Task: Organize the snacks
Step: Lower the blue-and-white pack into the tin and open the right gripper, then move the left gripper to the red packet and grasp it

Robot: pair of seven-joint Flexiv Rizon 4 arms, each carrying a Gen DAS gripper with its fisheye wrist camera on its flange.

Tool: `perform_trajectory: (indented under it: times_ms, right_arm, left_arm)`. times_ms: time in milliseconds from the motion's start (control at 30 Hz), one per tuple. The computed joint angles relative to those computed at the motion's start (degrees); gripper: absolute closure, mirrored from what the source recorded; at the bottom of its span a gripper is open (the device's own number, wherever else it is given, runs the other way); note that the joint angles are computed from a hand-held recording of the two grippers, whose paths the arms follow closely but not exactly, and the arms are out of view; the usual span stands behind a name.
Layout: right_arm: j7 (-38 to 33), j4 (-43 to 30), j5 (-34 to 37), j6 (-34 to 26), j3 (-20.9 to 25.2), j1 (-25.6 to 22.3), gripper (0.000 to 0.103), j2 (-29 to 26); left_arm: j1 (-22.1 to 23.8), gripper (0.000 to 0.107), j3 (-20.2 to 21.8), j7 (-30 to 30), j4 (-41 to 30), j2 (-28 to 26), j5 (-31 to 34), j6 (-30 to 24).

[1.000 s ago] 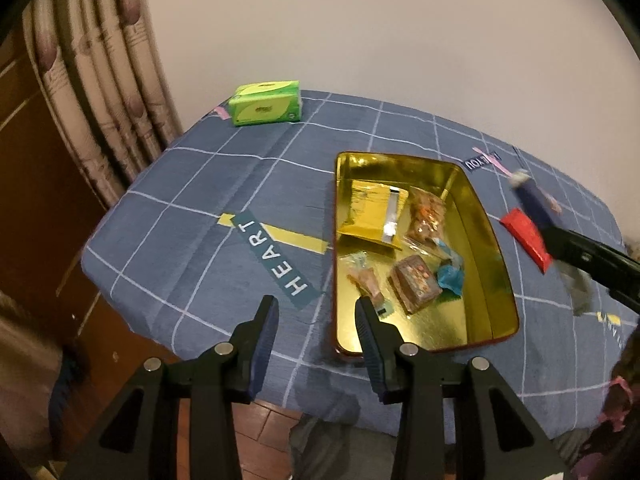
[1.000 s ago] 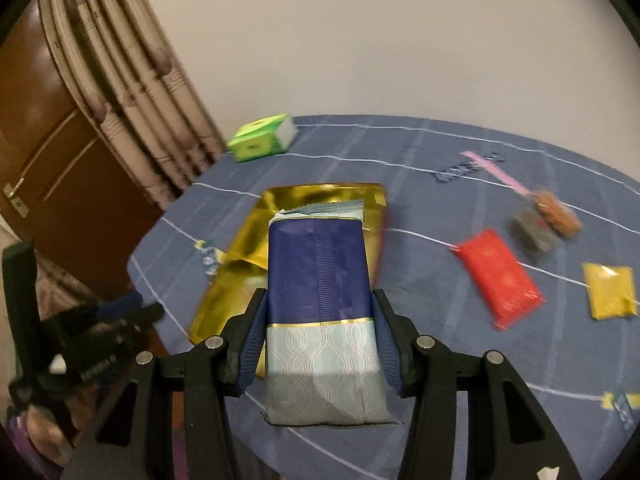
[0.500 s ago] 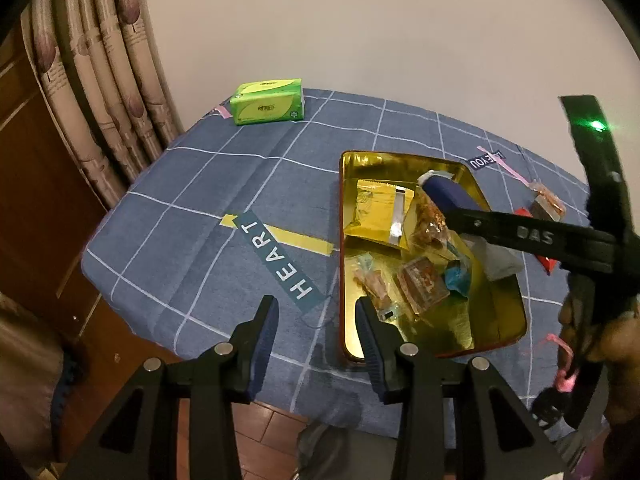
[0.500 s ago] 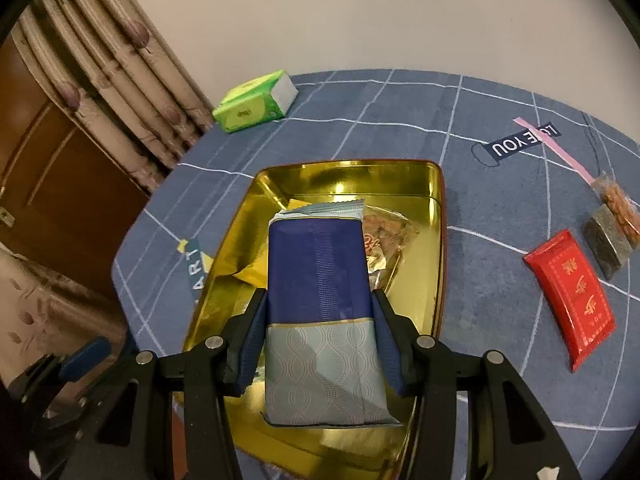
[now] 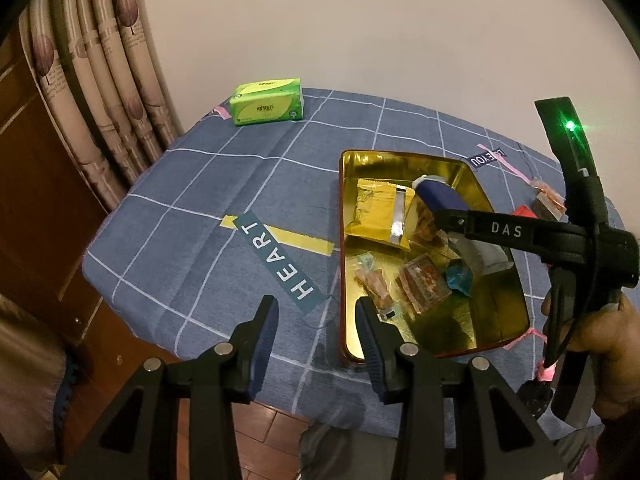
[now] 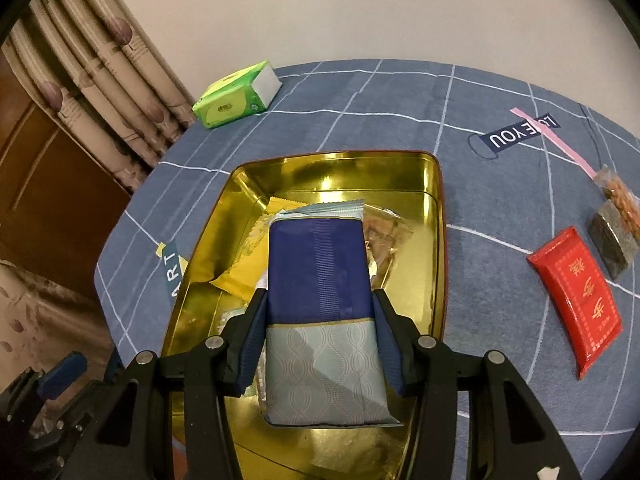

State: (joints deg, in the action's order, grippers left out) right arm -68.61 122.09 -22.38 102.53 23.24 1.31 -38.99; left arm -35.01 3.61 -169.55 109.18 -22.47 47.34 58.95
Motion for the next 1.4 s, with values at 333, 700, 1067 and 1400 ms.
perform_trajectory:
  times_ms: [333,700,1067,1400]
  right_arm:
    - [0.70,5.26,0.35,13.97,-1.91,-0.68,0.053,2.02]
    - [1.43,18.67,10.46,28.67,-18.61,-0.01,0.051,2.75]
    - [-9.69,16.25,19.35,26.62,-27.06,-2.10,0.051,-1.77]
    - [-9.34,13.00,13.04,27.95,-23.15,-12.22,0.052,-4.79]
  left_arm:
    - [-0.04,0.066,-0.22,0.71,-0.27,-0.18,-0.22,-0.69]
    - [-2.01,0.066,-0.76,2.10,-2.38,-0.88,1.24,-4.59]
    - [-0.69,0.066,-4.87,14.34,-5.27,-3.19,-5.15,0.76]
    - [7.57,0.047,-19.39,43.38,-23.47,-18.91,-34.66,4.70]
